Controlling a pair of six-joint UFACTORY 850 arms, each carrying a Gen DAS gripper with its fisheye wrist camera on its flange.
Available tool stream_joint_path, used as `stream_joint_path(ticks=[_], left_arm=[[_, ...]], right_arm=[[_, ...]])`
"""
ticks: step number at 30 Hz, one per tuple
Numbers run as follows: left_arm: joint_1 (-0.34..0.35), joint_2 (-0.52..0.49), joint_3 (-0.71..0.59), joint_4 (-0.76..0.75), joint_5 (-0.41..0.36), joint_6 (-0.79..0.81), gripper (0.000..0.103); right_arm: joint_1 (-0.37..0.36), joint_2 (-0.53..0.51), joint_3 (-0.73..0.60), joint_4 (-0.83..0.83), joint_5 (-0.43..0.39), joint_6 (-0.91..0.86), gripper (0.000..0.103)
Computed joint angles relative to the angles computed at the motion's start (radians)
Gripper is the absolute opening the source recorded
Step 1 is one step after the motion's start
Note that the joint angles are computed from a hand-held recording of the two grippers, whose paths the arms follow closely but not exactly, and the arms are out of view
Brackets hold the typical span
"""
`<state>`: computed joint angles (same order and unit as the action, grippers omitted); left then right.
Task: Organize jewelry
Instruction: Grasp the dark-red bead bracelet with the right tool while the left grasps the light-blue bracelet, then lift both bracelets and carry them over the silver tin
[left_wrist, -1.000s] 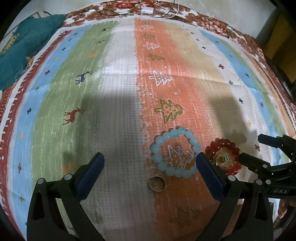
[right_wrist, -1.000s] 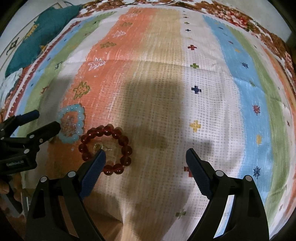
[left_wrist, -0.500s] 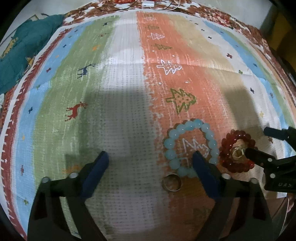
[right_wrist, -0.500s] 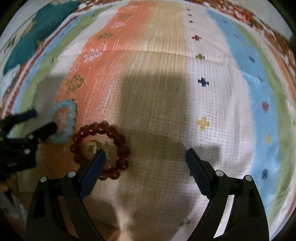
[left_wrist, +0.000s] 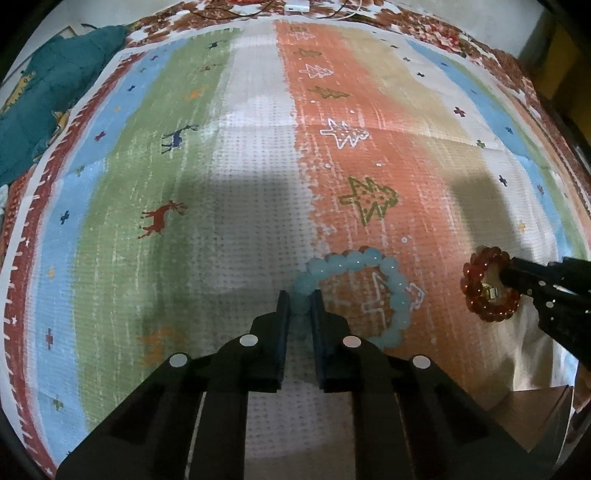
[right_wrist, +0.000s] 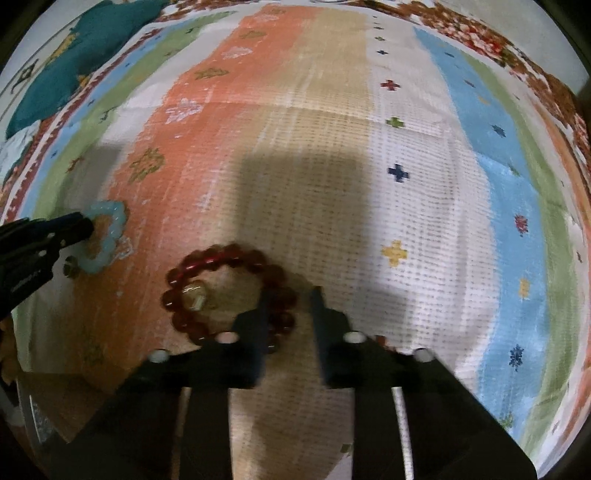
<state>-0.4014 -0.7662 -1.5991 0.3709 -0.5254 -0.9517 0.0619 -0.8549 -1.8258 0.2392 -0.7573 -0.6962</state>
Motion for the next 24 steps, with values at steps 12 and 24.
stream_joint_path(ticks=[12,24], left_arm=[[-0.007,0.046,0.031,0.022,0.042,-0.049,0.011],[-0.045,0.109,0.059,0.081,0.094,-0.100,0.011]], right_arm=[[-0.008,0.024,0.004,0.068,-0.024,-0.047,0.014],[-0.009,0.131,0.099,0.178,-0.009,-0.179,0.014]])
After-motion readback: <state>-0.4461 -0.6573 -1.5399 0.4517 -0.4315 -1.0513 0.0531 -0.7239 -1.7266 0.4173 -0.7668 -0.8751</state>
